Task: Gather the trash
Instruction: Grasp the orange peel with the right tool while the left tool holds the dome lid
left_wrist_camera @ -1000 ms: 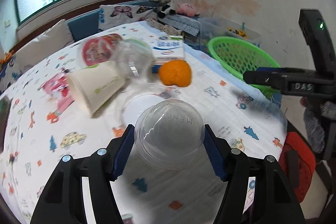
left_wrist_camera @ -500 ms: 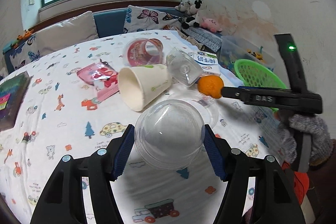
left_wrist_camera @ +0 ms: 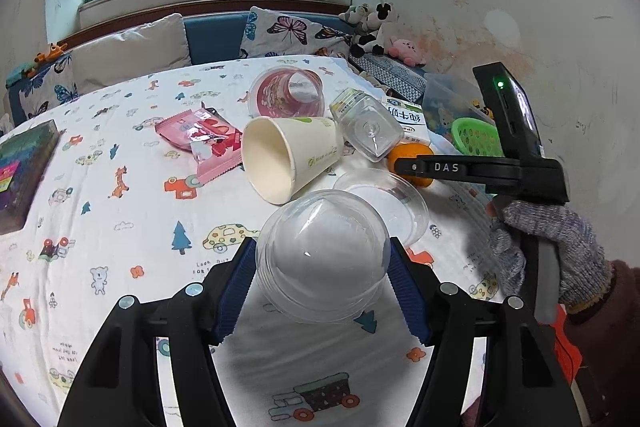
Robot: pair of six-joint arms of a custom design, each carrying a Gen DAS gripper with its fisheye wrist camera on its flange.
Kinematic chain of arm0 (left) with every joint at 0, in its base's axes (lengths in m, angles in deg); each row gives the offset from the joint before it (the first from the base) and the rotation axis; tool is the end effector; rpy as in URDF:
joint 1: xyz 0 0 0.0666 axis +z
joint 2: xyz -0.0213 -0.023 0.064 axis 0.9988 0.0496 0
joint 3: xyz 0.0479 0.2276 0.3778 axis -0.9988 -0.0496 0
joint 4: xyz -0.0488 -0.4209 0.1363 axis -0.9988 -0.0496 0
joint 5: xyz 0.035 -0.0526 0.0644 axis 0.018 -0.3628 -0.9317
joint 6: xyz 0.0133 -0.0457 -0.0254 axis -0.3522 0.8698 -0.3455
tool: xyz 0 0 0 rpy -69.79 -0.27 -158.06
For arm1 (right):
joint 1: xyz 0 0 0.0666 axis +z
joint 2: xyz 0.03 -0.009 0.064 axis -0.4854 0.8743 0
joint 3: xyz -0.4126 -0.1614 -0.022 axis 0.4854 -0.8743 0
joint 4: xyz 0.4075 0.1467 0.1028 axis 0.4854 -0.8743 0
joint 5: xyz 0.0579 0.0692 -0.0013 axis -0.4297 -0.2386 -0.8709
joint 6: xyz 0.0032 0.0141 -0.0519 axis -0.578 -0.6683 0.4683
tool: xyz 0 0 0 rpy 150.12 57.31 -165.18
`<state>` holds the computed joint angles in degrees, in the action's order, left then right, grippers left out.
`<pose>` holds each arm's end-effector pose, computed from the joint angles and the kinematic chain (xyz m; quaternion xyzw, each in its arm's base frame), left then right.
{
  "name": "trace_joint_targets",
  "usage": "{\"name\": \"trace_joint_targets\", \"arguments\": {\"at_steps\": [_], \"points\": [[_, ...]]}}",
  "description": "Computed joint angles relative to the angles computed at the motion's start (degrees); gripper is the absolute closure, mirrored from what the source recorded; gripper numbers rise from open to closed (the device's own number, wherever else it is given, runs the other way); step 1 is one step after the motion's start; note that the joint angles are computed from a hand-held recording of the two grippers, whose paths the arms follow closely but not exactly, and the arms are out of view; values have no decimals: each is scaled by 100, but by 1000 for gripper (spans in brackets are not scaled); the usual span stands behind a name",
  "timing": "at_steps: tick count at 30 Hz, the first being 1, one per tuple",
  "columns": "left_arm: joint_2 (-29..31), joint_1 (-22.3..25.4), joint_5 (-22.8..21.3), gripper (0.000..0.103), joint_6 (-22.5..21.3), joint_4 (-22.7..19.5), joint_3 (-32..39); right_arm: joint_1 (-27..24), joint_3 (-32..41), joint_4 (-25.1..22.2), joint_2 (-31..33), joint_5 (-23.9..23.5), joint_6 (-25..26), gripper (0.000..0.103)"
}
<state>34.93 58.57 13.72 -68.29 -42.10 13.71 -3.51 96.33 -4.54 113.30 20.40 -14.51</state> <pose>0.5050 -0.2728 0.4715 0.0919 0.9085 -0.1198 0.3897 0.6173 0.2924 0.4310 -0.0169 0.9421 0.1156 0.3143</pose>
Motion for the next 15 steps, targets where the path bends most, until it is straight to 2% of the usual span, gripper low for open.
{"name": "trace_joint_targets", "arguments": {"at_steps": [9, 15], "points": [[39, -12, 45, 40, -22, 4, 62, -11, -266, 251, -207, -165, 136, 64], [91, -57, 63, 40, -43, -6, 150, -32, -498, 378, -417, -326, 231, 66]]}}
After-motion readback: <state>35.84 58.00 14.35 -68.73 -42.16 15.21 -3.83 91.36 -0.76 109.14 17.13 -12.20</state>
